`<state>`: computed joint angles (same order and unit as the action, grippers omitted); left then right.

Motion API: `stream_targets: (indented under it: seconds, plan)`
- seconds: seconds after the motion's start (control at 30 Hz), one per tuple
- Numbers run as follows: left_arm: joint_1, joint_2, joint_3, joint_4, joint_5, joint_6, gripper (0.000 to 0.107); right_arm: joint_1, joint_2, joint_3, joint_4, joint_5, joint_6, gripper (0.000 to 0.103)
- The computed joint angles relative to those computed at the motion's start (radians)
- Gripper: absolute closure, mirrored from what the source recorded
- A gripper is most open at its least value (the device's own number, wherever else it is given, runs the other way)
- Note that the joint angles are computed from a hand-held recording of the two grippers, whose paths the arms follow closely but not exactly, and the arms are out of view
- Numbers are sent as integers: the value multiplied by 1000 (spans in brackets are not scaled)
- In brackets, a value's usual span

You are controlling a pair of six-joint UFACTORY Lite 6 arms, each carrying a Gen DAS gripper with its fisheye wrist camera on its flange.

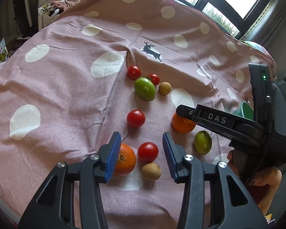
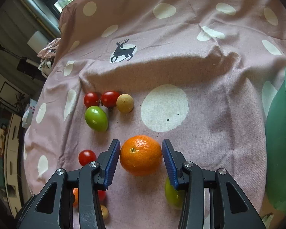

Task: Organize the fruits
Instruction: 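Approach the orange with the right tool, fingers open around it, then close the right tool on the orange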

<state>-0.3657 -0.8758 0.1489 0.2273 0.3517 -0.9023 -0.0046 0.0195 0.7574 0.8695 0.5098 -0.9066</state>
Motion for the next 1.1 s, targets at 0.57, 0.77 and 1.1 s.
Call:
stream_targets:
  seconds: [0.57, 0.77, 1.1]
  plan:
    - [72, -44, -12, -63, 35, 85, 61, -131, -270, -162, -18, 136, -12, 86]
    - [224, -88, -32, -252, 67, 318, 61, -67, -217, -139, 76, 207, -87, 59]
    - [333, -116, -39, -385, 106, 502, 61, 150, -67, -88, 57, 48, 21, 59]
